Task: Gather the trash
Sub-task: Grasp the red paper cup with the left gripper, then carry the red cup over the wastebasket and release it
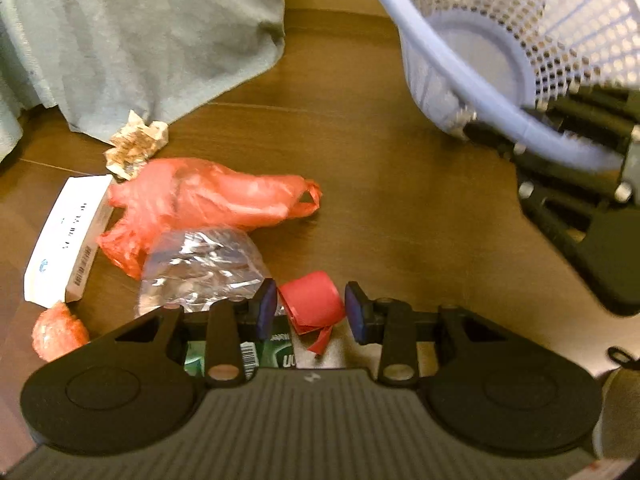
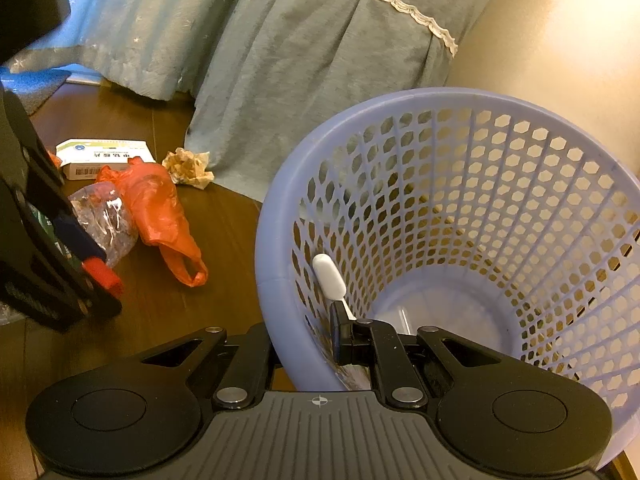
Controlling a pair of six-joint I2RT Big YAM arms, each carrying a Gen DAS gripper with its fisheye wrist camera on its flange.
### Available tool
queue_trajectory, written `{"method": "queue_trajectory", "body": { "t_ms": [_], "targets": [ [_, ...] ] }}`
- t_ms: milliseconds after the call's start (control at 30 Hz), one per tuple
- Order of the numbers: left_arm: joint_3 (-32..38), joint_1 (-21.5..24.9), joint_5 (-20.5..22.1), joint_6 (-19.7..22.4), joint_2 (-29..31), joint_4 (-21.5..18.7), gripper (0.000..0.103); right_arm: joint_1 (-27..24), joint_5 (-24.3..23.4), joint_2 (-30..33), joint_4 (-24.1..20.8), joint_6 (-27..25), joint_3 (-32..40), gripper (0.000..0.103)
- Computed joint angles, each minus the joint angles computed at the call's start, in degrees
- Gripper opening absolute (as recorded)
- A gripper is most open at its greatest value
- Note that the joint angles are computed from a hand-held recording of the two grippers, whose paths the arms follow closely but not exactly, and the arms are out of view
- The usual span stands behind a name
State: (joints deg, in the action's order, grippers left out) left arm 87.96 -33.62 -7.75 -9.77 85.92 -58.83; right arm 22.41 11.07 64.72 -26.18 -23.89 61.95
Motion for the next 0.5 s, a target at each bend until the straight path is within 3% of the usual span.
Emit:
{"method": "queue_trajectory", "body": {
  "t_ms": [500],
  "targets": [
    [9.3, 1.7, 1.3, -1.1, -1.6, -0.7, 0.032, 1.3, 1.3, -0.1, 0.4, -2.1, -0.9, 0.007]
  ]
}}
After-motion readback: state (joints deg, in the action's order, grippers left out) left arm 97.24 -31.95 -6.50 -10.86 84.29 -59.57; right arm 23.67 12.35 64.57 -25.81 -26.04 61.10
